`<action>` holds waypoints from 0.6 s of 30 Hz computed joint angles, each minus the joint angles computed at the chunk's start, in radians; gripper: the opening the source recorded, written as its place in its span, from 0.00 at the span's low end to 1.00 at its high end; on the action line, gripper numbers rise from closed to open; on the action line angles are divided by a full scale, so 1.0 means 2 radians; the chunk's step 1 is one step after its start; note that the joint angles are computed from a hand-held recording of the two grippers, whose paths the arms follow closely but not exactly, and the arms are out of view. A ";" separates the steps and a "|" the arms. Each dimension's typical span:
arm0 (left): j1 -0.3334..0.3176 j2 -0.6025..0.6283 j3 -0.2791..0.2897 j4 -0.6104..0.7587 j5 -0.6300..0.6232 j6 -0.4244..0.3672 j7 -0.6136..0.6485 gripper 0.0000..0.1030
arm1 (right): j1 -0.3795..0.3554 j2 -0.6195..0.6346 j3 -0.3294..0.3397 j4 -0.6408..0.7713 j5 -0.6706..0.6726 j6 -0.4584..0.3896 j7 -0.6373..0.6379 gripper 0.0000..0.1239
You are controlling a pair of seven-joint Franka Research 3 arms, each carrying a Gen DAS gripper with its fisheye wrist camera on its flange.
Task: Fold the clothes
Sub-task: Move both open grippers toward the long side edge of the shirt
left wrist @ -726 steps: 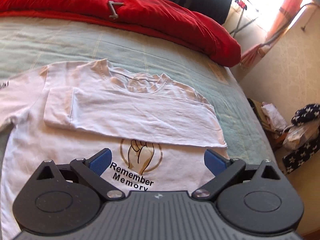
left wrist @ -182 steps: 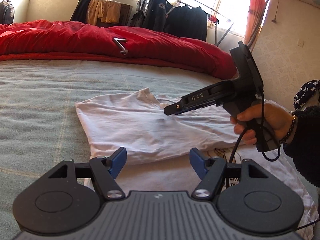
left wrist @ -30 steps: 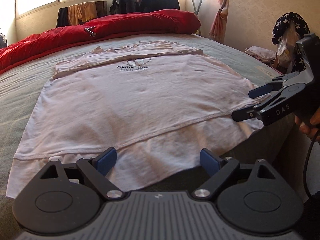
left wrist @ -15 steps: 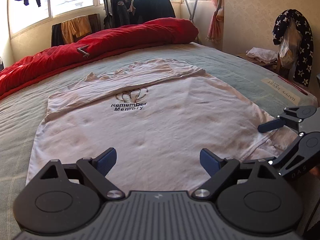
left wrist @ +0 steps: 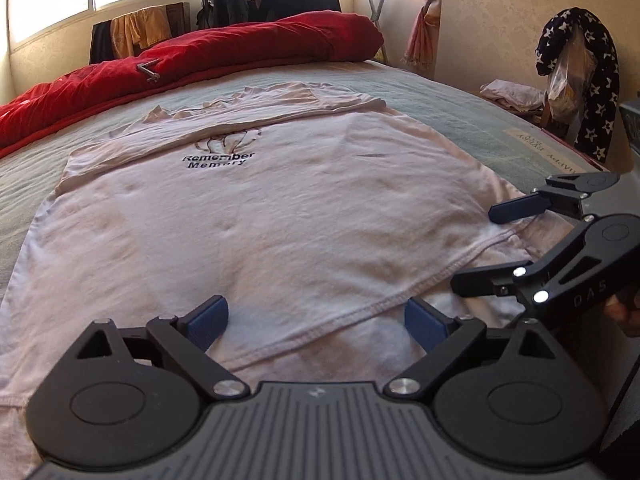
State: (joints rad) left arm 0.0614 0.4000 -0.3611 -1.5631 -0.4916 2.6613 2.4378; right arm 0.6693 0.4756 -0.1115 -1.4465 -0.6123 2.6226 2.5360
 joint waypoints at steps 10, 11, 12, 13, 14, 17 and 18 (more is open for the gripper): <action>-0.007 -0.008 0.011 -0.002 0.009 -0.012 -0.015 0.92 | 0.003 -0.002 -0.002 -0.003 -0.010 0.001 0.010 0.83; -0.004 -0.009 0.007 -0.005 0.005 -0.010 -0.008 0.92 | 0.000 -0.001 0.002 0.001 -0.003 -0.004 0.000 0.83; -0.001 -0.012 0.005 -0.008 0.003 -0.007 0.004 0.92 | -0.003 -0.001 0.006 0.005 0.003 -0.009 -0.009 0.83; 0.003 -0.017 0.001 -0.014 0.000 0.000 0.021 0.92 | -0.006 -0.002 0.008 0.010 0.007 -0.013 -0.021 0.83; 0.008 -0.023 -0.004 -0.025 -0.006 0.018 0.049 0.92 | -0.008 -0.002 0.011 0.014 0.011 -0.017 -0.032 0.83; 0.025 -0.037 -0.024 -0.050 -0.028 0.071 0.151 0.92 | -0.012 -0.003 0.012 0.030 0.012 -0.024 -0.066 0.83; 0.031 -0.040 -0.031 -0.056 -0.035 0.085 0.186 0.92 | -0.012 -0.004 0.010 0.036 0.008 -0.024 -0.076 0.83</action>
